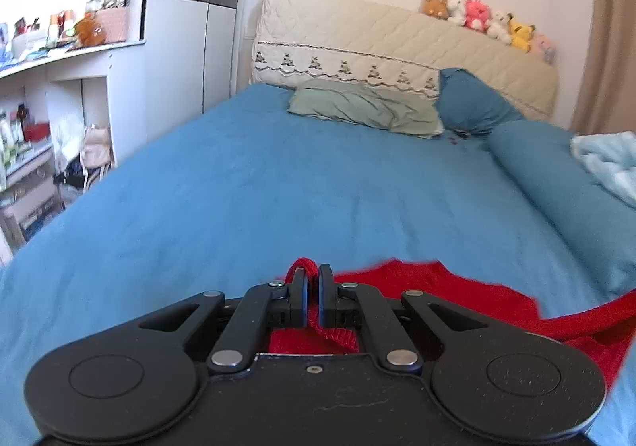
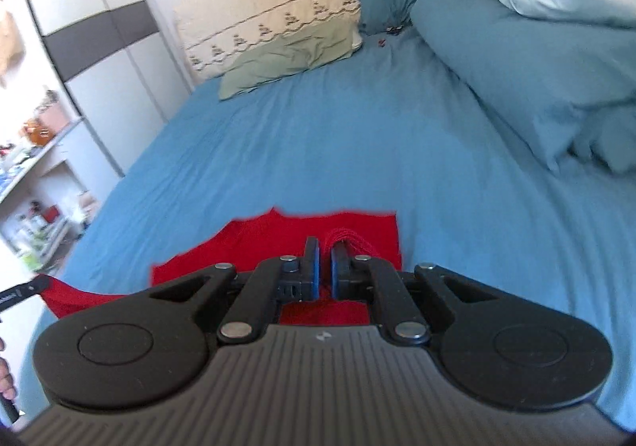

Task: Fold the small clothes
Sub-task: 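Grasp the sweater hem with the left gripper while the right gripper grasps the hem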

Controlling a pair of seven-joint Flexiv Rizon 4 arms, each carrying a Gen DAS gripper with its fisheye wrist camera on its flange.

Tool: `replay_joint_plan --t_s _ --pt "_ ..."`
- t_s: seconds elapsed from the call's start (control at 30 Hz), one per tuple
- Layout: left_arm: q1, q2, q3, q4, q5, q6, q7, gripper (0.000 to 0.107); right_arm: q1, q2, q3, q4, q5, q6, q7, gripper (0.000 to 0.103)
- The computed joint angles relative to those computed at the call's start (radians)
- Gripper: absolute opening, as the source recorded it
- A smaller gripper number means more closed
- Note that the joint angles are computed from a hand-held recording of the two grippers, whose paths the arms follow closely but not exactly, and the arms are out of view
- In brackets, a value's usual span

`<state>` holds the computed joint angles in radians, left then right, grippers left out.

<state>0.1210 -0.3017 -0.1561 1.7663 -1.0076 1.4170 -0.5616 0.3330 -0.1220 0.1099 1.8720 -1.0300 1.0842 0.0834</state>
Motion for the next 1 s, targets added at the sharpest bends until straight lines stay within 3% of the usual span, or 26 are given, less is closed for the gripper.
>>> replay_joint_plan --t_s 0.2,0.33,0.53,0.67,0.7,0.77,0.8,0.83,0.9,0.97,1.0 --pt "-0.096 -0.279 0.128 -0.288 0.305 -0.028 -0.342 0.004 0.017 -0.251 -0.101 -0.201 0.062 0.008 -0.057 0.021" --pt "-0.126 -0.416 0.201 -0.452 0.418 -0.098 -0.496 0.005 0.029 -0.366 -0.176 -0.264 0.085 0.048 -0.062 0.021" --pt "-0.128 -0.546 0.239 -0.626 0.539 -0.164 -0.607 0.005 0.042 -0.49 -0.242 -0.359 0.167 0.096 -0.104 0.021" --pt "-0.122 -0.567 0.24 -0.654 0.61 -0.182 -0.647 0.005 0.074 -0.521 -0.276 -0.38 0.208 0.082 -0.098 0.021" --pt "-0.115 -0.563 0.23 -0.646 0.622 -0.179 -0.651 0.006 0.082 -0.524 -0.284 -0.384 0.211 0.073 -0.097 0.021" --pt "-0.1 -0.558 0.205 -0.64 0.641 -0.162 -0.658 0.019 0.091 -0.526 -0.295 -0.385 0.214 0.075 -0.089 0.024" --pt "-0.095 -0.546 0.2 -0.624 0.657 -0.142 -0.664 0.044 0.098 -0.524 -0.302 -0.387 0.213 0.064 -0.083 0.037" --pt "-0.093 -0.543 0.198 -0.626 0.675 -0.126 -0.67 0.066 0.108 -0.513 -0.309 -0.379 0.205 0.051 -0.077 0.067" --pt "-0.055 -0.509 0.137 -0.574 0.697 -0.047 -0.632 0.075 0.15 -0.472 -0.365 -0.332 0.111 0.043 -0.007 0.102" --pt "-0.013 -0.458 0.076 -0.512 0.708 -0.021 -0.567 0.077 0.188 -0.415 -0.444 -0.258 -0.088 0.094 0.147 0.103" --pt "0.01 -0.425 0.045 -0.47 0.707 -0.017 -0.531 0.085 0.184 -0.392 -0.452 -0.234 -0.157 0.133 0.182 0.103"
